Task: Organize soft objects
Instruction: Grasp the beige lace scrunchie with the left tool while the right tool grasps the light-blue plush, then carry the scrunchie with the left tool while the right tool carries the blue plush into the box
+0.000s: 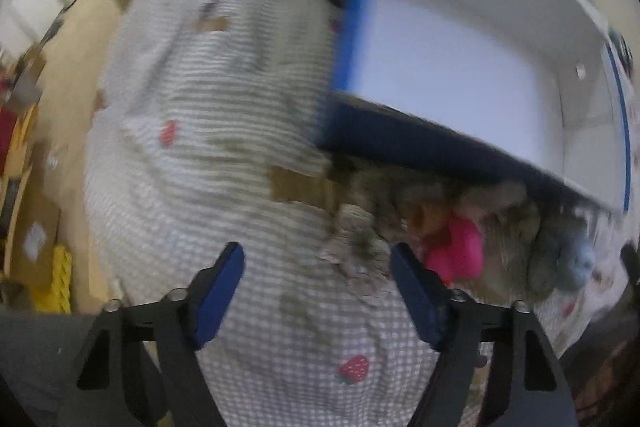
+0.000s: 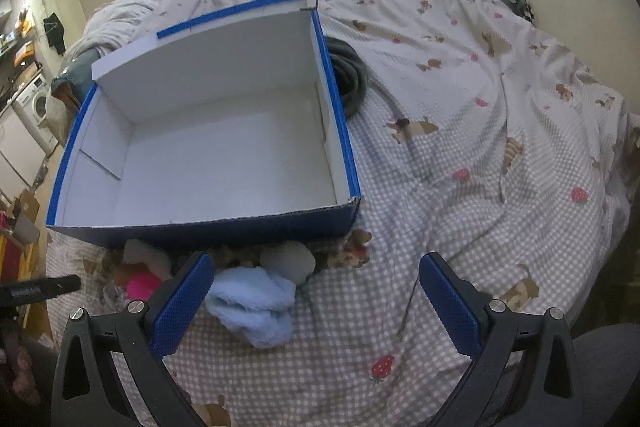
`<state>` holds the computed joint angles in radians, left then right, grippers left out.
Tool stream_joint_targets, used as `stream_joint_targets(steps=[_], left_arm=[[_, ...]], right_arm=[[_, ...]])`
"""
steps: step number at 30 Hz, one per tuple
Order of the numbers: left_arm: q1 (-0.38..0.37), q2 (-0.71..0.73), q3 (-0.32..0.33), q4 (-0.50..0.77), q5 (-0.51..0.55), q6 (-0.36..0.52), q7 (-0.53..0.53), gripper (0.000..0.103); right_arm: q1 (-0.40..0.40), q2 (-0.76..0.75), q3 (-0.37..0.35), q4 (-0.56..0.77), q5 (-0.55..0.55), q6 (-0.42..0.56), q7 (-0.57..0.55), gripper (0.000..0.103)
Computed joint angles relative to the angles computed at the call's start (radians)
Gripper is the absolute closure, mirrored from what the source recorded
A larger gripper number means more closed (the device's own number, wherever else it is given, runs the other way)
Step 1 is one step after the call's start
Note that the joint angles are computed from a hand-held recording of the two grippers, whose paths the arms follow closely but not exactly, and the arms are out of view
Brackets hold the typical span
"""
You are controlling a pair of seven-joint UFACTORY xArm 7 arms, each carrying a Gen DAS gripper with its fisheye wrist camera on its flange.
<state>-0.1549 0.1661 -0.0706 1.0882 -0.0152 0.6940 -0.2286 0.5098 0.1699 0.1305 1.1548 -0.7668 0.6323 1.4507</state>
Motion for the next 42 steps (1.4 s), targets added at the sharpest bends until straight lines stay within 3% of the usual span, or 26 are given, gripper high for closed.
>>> stream_joint_targets(steps=[3, 5, 8, 14, 20, 24, 27, 30, 32, 37, 38, 39, 40, 42], left_arm=[[-0.002, 0.068, -0.006, 0.065, -0.015, 0.029, 0.018, 0.036], [-0.002, 0.118, -0.005, 0.114, -0.022, 0.057, 0.018, 0.054], [0.009, 0.186, 0.002, 0.179, -0.048, 0.105, 0.004, 0.07], [0.063, 0.164, -0.016, 0.164, -0.171, 0.082, 0.055, 0.09], [0.054, 0.053, 0.012, 0.102, -0.118, 0.091, 0.035, 0.092], [0.036, -0.043, 0.031, 0.051, 0.016, 0.082, -0.027, 0.092], [0.028, -0.083, 0.038, 0.01, 0.161, 0.068, -0.101, 0.092], [0.043, -0.103, 0.034, -0.046, 0.112, 0.034, -0.103, 0.092], [0.041, -0.106, 0.029, -0.067, 0.139, 0.006, -0.112, 0.092], [0.015, -0.11, 0.006, -0.074, 0.169, -0.022, -0.135, 0.092], [0.008, -0.116, 0.002, -0.083, 0.175, -0.028, -0.149, 0.092], [0.007, -0.119, 0.002, -0.085, 0.172, -0.03, -0.146, 0.092], [0.005, -0.111, 0.001, -0.085, 0.169, -0.041, -0.143, 0.092], [0.005, -0.11, 0.002, -0.091, 0.16, -0.056, -0.132, 0.092]], right_arm=[[0.001, 0.005, 0.002, 0.005, 0.002, -0.003, -0.011, 0.0], [0.005, 0.009, 0.0, 0.014, -0.003, 0.004, -0.013, 0.0], [0.004, 0.007, -0.003, 0.013, 0.002, 0.003, -0.01, 0.0], [-0.003, -0.022, -0.005, -0.013, -0.027, 0.002, 0.054, 0.0], [-0.029, -0.028, -0.001, -0.032, 0.007, -0.048, 0.051, 0.0], [-0.055, -0.038, -0.002, -0.068, 0.064, -0.127, 0.039, 0.0], [-0.078, -0.019, 0.011, -0.076, 0.195, -0.179, -0.06, 0.0], [-0.082, 0.023, 0.024, -0.046, 0.311, -0.187, -0.194, 0.0], [-0.075, 0.062, 0.03, -0.008, 0.374, -0.17, -0.286, 0.0], [-0.087, 0.14, 0.061, 0.043, 0.586, -0.168, -0.484, 0.025], [-0.09, 0.145, 0.064, 0.041, 0.626, -0.178, -0.509, 0.038], [-0.093, 0.148, 0.068, 0.037, 0.663, -0.187, -0.538, 0.059], [-0.095, 0.149, 0.071, 0.034, 0.694, -0.195, -0.566, 0.067], [-0.062, 0.139, 0.04, 0.024, 0.682, -0.204, -0.549, 0.073]])
